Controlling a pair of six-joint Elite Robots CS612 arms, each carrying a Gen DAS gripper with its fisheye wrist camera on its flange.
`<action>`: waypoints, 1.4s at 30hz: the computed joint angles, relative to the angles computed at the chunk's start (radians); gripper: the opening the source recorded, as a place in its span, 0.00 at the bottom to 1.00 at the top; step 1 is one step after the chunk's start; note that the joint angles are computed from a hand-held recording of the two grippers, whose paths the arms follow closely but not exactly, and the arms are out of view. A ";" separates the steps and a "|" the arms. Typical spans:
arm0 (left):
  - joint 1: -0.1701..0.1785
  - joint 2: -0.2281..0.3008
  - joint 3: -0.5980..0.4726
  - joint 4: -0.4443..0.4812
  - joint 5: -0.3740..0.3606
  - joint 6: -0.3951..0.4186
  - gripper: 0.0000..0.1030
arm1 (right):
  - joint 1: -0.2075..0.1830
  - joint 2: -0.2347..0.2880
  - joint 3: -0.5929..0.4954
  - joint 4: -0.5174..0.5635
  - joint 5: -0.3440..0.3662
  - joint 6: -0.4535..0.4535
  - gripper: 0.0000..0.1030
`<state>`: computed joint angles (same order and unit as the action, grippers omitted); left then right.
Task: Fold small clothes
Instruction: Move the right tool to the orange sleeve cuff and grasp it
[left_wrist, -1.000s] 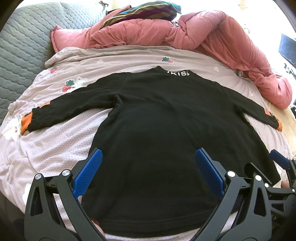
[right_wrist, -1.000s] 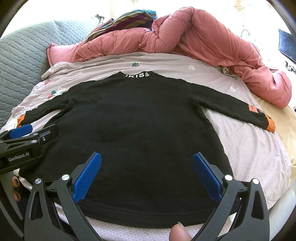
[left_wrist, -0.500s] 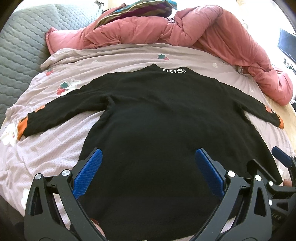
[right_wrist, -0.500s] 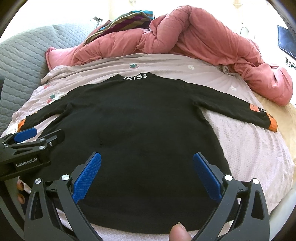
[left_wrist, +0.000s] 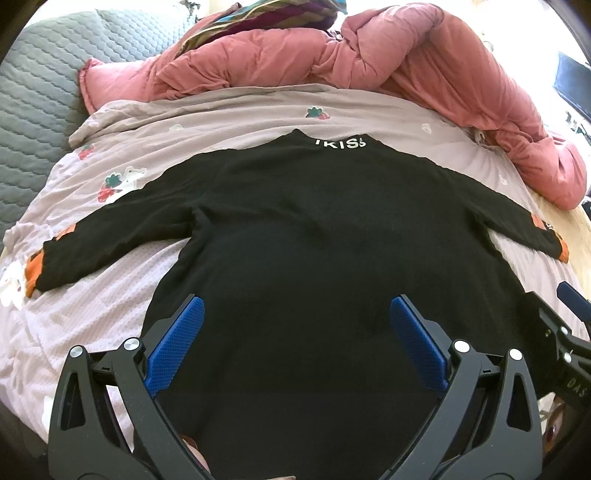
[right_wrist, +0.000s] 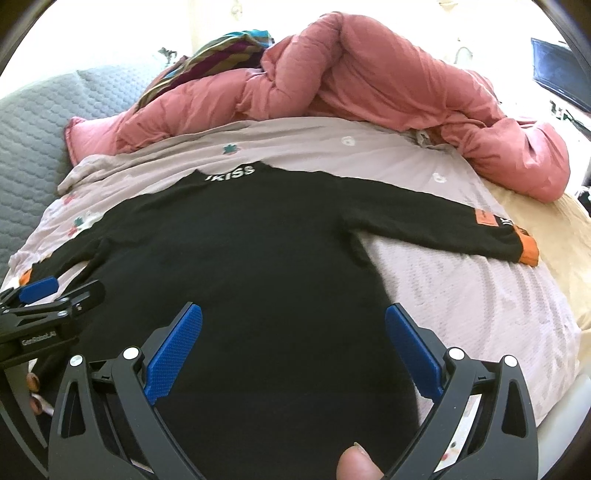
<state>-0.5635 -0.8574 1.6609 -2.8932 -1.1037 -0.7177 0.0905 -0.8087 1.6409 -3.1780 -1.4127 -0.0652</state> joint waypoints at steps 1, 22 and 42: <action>0.002 0.003 -0.006 0.005 -0.001 0.001 0.92 | -0.002 0.002 -0.005 0.006 -0.004 0.003 0.96; 0.039 0.071 -0.157 0.088 -0.060 0.030 0.92 | -0.055 0.071 -0.151 0.110 -0.082 0.126 0.96; 0.079 0.182 -0.372 0.178 -0.097 0.095 0.92 | -0.113 0.145 -0.286 0.229 -0.221 0.217 0.96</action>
<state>-0.4849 -0.6750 1.2891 -2.7148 -1.2004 -0.6226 -0.0224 -0.6640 1.3545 -2.9489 -1.6338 0.1514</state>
